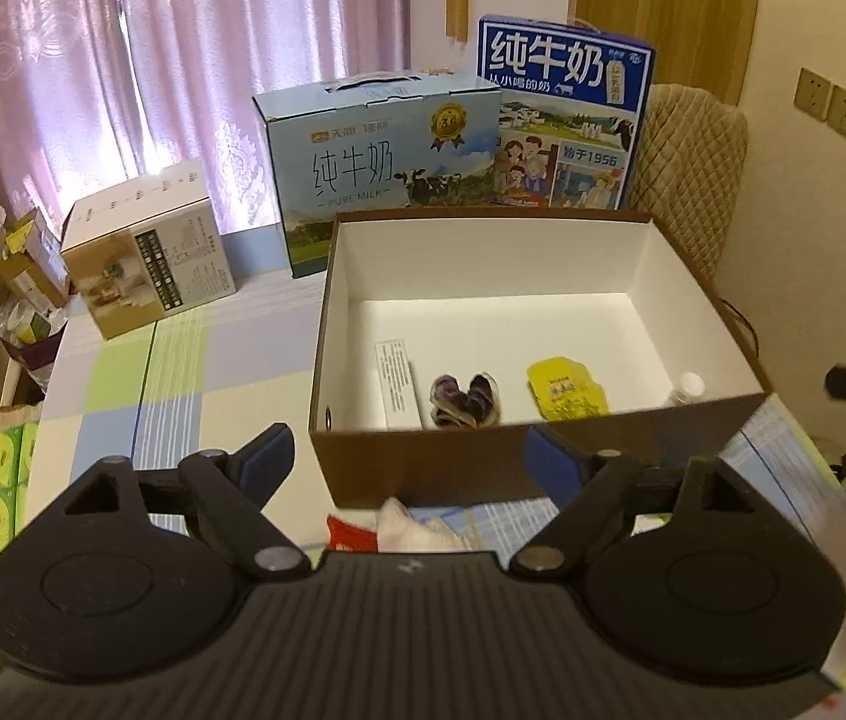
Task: Organize objects
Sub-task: 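Withdraw both grippers from the brown box back over the table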
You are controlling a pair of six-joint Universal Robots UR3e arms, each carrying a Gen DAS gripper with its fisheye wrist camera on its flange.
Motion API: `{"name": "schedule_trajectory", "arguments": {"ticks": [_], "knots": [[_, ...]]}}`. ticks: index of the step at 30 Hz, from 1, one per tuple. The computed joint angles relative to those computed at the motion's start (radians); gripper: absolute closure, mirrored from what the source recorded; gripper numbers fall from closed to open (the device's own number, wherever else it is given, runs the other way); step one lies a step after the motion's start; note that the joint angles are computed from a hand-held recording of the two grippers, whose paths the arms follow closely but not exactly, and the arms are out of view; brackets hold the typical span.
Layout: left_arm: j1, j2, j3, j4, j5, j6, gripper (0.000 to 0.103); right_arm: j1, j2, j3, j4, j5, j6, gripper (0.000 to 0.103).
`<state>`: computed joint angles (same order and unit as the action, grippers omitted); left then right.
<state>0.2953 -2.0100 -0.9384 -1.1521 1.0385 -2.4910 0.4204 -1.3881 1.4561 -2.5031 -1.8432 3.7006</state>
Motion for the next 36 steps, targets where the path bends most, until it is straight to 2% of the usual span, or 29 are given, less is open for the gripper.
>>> {"name": "schedule_trajectory", "arguments": {"ticks": [6, 17, 22, 33, 36], "knots": [[0.065, 0.160, -0.177, -0.009, -0.027, 0.068, 0.021, 0.063, -0.051, 0.054, 0.012, 0.011, 0.079, 0.042], [0.140, 0.370, -0.395, -0.015, -0.067, 0.131, 0.016, 0.165, -0.024, -0.010, 0.078, -0.026, 0.123, 0.042], [0.157, 0.430, -0.474, -0.030, -0.062, 0.138, 0.014, 0.191, -0.021, -0.004, 0.098, -0.029, 0.148, 0.042], [0.185, 0.500, -0.569, -0.030, -0.069, 0.143, 0.001, 0.215, -0.012, 0.023, 0.144, -0.032, 0.192, 0.042], [0.180, 0.507, -0.588, -0.027, -0.058, 0.146, 0.001, 0.216, -0.003, 0.032, 0.150, -0.025, 0.202, 0.042]]}}
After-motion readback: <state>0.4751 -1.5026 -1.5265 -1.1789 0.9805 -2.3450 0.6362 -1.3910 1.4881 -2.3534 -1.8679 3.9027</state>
